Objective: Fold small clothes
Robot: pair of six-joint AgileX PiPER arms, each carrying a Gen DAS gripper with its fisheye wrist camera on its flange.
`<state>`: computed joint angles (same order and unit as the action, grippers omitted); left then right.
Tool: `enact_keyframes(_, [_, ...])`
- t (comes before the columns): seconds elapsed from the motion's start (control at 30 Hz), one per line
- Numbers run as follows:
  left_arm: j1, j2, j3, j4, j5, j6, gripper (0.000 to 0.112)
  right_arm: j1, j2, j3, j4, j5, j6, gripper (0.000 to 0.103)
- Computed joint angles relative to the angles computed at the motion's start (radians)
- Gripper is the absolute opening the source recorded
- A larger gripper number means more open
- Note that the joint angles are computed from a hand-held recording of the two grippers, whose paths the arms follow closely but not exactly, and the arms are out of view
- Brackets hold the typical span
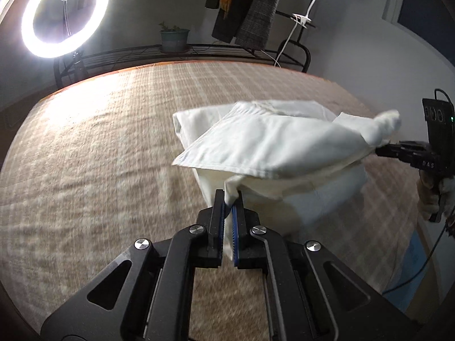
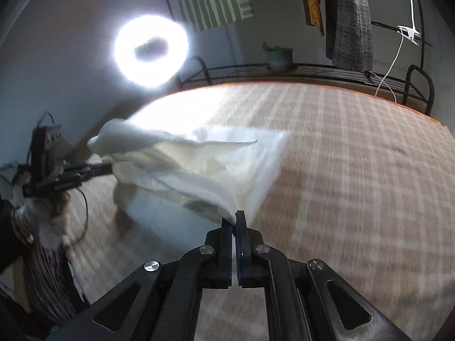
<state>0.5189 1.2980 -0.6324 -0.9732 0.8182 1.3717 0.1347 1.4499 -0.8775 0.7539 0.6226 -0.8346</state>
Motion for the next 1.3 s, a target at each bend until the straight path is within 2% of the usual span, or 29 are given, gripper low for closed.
enact_keyframes(0.1, [0.066,-0.048,0.03,0.05,0.061,0.031,0.0,-0.017,-0.037,0.044,-0.033,-0.002,0.012,0.005])
enact_keyframes(0.17, [0.138,-0.075,0.045,0.076,0.127,0.068,0.0,-0.039,-0.063,0.066,-0.033,0.008,0.008,0.025])
enact_keyframes(0.23, [0.186,-0.065,0.036,0.095,0.168,0.055,0.006,-0.088,-0.093,0.097,0.009,0.041,-0.021,0.028])
enact_keyframes(0.3, [0.234,-0.006,0.003,0.093,0.23,0.004,0.017,-0.165,-0.081,0.102,0.099,0.117,-0.065,0.033])
enact_keyframes(0.37, [0.263,0.077,-0.038,0.065,0.27,-0.07,0.033,-0.216,-0.043,0.091,0.187,0.171,-0.097,0.041])
enact_keyframes(0.43, [0.272,0.163,-0.077,0.028,0.311,-0.132,0.039,-0.246,-0.002,0.088,0.264,0.209,-0.108,0.041])
enact_keyframes(0.57, [0.259,0.299,-0.122,-0.052,0.357,-0.256,0.039,-0.248,0.104,0.062,0.384,0.26,-0.125,0.041])
enact_keyframes(0.6, [0.243,0.313,-0.129,-0.057,0.347,-0.275,0.037,-0.231,0.122,0.055,0.387,0.248,-0.117,0.041])
enact_keyframes(0.63, [0.217,0.324,-0.135,-0.053,0.331,-0.292,0.017,-0.208,0.144,0.047,0.384,0.226,-0.101,0.036])
enact_keyframes(0.67, [0.196,0.333,-0.146,-0.042,0.329,-0.307,0.001,-0.196,0.164,0.04,0.382,0.22,-0.089,0.025])
enact_keyframes(0.7, [0.181,0.329,-0.146,-0.036,0.321,-0.314,0.001,-0.19,0.188,0.033,0.395,0.231,-0.09,0.019])
enact_keyframes(0.73, [0.172,0.308,-0.138,-0.032,0.311,-0.315,0.001,-0.189,0.211,0.029,0.419,0.253,-0.098,0.007])
enact_keyframes(0.77, [0.182,0.298,-0.138,-0.029,0.325,-0.305,0.001,-0.185,0.211,0.032,0.43,0.254,-0.101,0.003])
enact_keyframes(0.9, [0.208,0.275,-0.13,-0.016,0.338,-0.298,0.0,-0.214,0.177,0.065,0.491,0.298,-0.166,0.001])
enact_keyframes(1.07, [0.146,0.266,-0.071,0.054,0.171,-0.308,0.0,-0.199,0.218,0.065,0.415,0.219,-0.12,0.0])
enact_keyframes(1.13, [0.146,0.259,-0.053,0.05,0.151,-0.29,0.0,-0.178,0.219,0.064,0.393,0.185,-0.114,0.0])
enact_keyframes(1.2, [0.155,0.22,-0.047,0.079,0.142,-0.295,0.0,-0.135,0.204,0.038,0.306,0.147,-0.048,0.001])
enact_keyframes(1.23, [0.174,0.186,-0.047,0.086,0.153,-0.28,0.0,-0.092,0.188,0.011,0.217,0.117,0.033,0.004])
enact_keyframes(1.27, [0.188,0.167,-0.052,0.088,0.163,-0.273,0.0,-0.066,0.175,-0.011,0.13,0.108,0.101,0.012])
enact_keyframes(1.3, [0.194,0.141,-0.057,0.088,0.168,-0.275,0.0,-0.049,0.165,-0.04,0.046,0.122,0.168,0.016])
